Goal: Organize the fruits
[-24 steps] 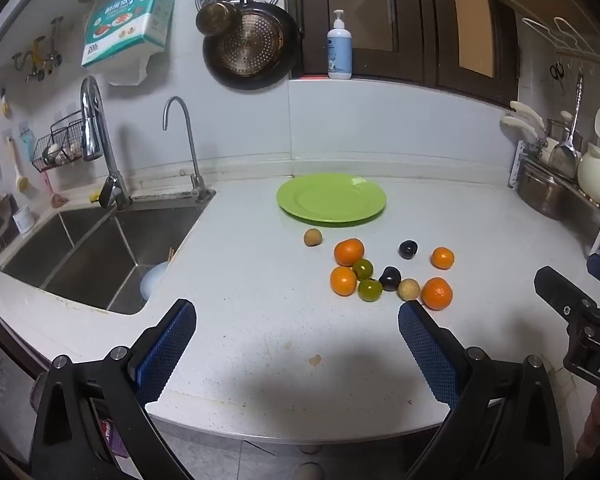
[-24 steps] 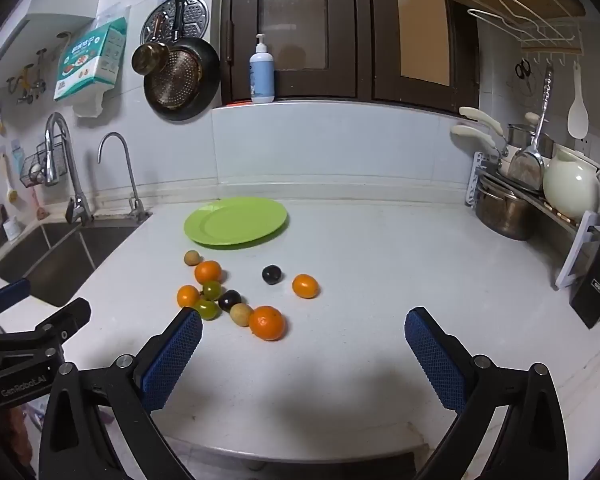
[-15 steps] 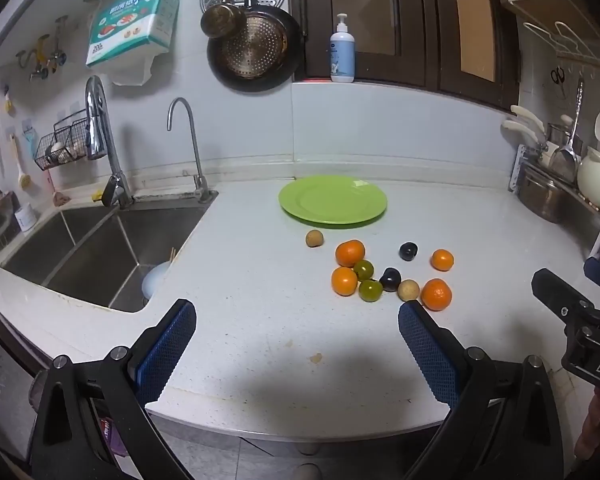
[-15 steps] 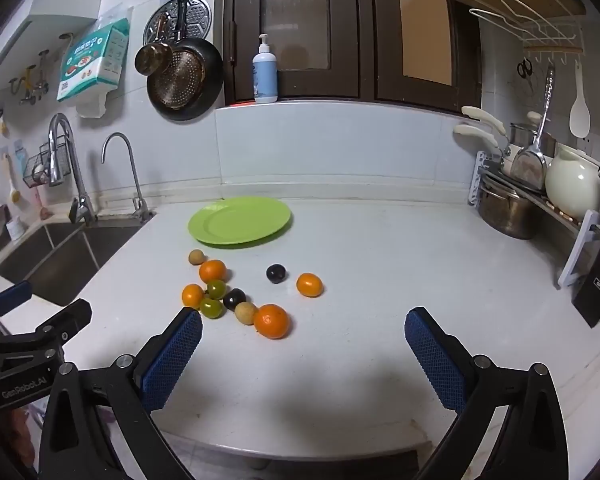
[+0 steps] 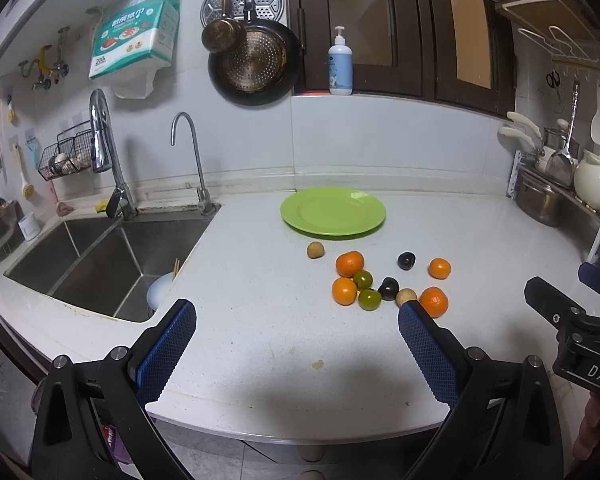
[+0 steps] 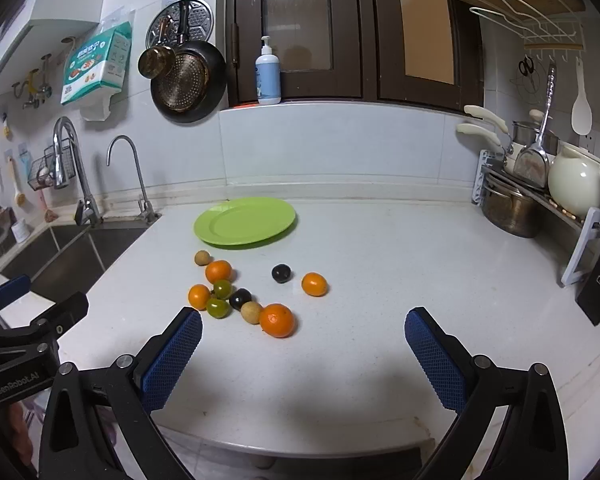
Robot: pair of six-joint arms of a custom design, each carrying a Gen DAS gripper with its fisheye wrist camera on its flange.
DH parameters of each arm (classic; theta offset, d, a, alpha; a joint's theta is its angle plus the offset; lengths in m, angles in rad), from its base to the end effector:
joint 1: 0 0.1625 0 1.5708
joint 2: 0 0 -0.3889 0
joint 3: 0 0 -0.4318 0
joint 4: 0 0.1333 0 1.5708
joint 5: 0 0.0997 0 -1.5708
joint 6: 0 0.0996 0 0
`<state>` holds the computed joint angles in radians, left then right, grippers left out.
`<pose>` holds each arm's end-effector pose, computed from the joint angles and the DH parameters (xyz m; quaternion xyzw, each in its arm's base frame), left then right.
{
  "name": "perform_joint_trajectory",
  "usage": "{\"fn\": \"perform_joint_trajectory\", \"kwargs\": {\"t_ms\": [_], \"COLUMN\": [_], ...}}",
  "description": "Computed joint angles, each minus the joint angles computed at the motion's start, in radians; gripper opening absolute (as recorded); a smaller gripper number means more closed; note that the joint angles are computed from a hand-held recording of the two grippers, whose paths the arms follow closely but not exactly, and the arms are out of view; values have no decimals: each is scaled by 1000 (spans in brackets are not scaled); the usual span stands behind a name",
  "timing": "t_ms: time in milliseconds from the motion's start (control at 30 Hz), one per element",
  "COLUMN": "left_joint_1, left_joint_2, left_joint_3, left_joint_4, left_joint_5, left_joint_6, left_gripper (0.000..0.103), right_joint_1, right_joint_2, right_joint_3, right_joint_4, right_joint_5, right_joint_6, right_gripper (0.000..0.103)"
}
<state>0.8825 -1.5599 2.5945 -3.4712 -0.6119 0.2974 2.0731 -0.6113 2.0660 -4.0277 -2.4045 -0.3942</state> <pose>-0.0456 -0.3937 0.2190 0.2106 0.8011 -0.4464 0.3385 0.2826 -0.3908 0.0048 0.1723 -0.8070 0.4578 0.3309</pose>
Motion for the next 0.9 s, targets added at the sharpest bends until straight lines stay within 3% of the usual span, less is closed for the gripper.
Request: {"fn": "perform_joint_trajectory", "kwargs": {"t_ms": [900], "left_joint_1": [-43], "left_joint_2": [-64], "left_joint_3": [28], "left_joint_4": [40], "left_joint_5": [20], "left_joint_6": [-20], "left_gripper": [103], "right_joint_1": [8], "right_joint_2": [-19], "right_joint_3": [22], "right_joint_4": [-13], "right_joint_5": [19], "right_joint_6": [-7], "right_gripper": [102]}}
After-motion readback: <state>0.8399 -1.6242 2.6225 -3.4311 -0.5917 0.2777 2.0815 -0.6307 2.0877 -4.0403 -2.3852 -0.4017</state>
